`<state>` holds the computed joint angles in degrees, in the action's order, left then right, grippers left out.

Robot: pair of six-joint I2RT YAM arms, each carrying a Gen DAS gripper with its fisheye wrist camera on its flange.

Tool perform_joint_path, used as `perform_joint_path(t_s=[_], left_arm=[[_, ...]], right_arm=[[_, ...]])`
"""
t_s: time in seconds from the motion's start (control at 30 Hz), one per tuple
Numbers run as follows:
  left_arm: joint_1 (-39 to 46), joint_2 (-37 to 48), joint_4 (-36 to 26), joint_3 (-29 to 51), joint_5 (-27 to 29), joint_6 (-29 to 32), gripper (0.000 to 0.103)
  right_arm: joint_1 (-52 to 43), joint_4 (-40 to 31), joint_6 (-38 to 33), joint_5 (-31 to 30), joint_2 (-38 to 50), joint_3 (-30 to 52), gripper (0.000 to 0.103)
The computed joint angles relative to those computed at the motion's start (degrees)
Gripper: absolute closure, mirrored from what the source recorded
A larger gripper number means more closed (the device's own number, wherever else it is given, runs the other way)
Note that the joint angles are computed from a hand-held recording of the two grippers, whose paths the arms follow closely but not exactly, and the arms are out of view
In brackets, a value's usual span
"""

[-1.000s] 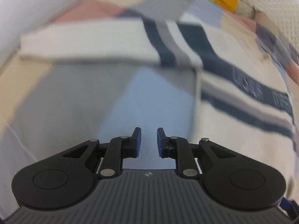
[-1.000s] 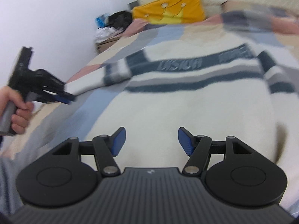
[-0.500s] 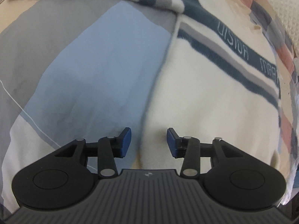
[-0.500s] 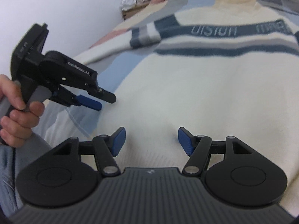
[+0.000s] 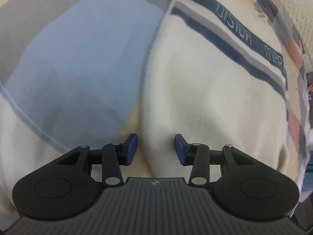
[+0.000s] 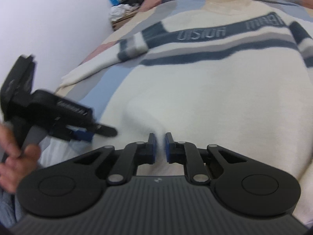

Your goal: Fold large clothes

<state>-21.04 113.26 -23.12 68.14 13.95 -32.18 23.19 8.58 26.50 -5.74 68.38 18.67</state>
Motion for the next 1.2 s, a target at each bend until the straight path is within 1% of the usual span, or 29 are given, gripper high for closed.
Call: perform_joint_path(t_s=[0.1, 0.2, 0.3, 0.37, 0.4, 0.43, 0.5, 0.53, 0.63, 0.73, 0.8, 0.87, 0.93, 1.03, 1.1, 1.2], left_arm=[[-1.78, -0.82, 2.95, -2.75, 0.64, -3.42, 0.055], [-4.79, -1.55, 5.81, -4.73, -2.10, -7.05, 0.055], [-6.64, -2.31, 6.03, -5.55, -3.95, -7.21, 0.057], [-6.86, -3.21, 6.81, -6.87, -3.87, -7.47, 0.067], [-6.98, -3.90, 6.77, -7.59, -4.12, -7.57, 0.077], [-7.16, -4.41, 6.71, -7.94, -4.64, -7.48, 0.084], [-7.17, -6.03, 6.10, -8.47, -5.11, -6.80, 0.091], [-6.85, -7.35, 5.86, -8.98, -5.33, -6.77, 0.092], [-5.40, -13.71, 4.47, -11.97, -6.36, -4.33, 0.094], [-3.08, -17.68, 0.48, -12.32, -6.50, 0.17, 0.094], [-2.02, -18.29, -2.85, -11.08, -6.82, 2.58, 0.094], [-1.54, -17.28, -5.13, -9.30, -7.55, 3.98, 0.094], [-1.18, -15.41, -7.36, -7.54, -8.32, 4.78, 0.094], [-2.03, -11.71, -8.82, -5.32, -10.04, 4.78, 0.094], [-2.35, -10.26, -9.10, -4.52, -10.92, 4.73, 0.093], [-3.09, -8.89, -9.14, -3.58, -11.86, 6.07, 0.090]], right_arm=[[-1.85, -0.16, 0.58, -1.08, 1.25, 0.30, 0.090], [-2.99, 0.82, 1.55, -2.20, 2.88, 0.36, 0.090], [-4.35, 1.91, 2.37, -4.07, 3.63, 0.02, 0.090], [-4.67, 2.27, 2.51, -4.69, 3.87, 0.06, 0.090], [-4.68, 2.44, 2.53, -4.90, 3.97, 0.06, 0.090], [-4.85, 2.56, 2.49, -5.39, 3.99, 0.04, 0.090], [-4.31, 2.74, 2.39, -5.88, 3.76, 0.02, 0.089], [-3.81, 2.57, 1.77, -6.09, 3.43, 0.15, 0.088], [-1.54, 1.47, 1.18, -6.53, 0.30, -0.32, 0.085], [1.90, -0.81, 0.24, -3.89, -3.91, -0.82, 0.083], [1.58, -0.94, 0.41, -6.49, -5.08, -1.18, 0.083], [2.04, -0.90, 0.56, -8.01, -4.41, -0.94, 0.083], [3.72, -1.61, 0.25, -6.36, -1.64, 0.33, 0.083], [5.05, -2.72, -0.81, -4.94, 2.57, 2.24, 0.084], [5.39, -3.69, -0.95, -4.20, 2.82, 2.57, 0.084], [6.08, -4.08, -0.29, -3.13, 2.18, 2.43, 0.084]])
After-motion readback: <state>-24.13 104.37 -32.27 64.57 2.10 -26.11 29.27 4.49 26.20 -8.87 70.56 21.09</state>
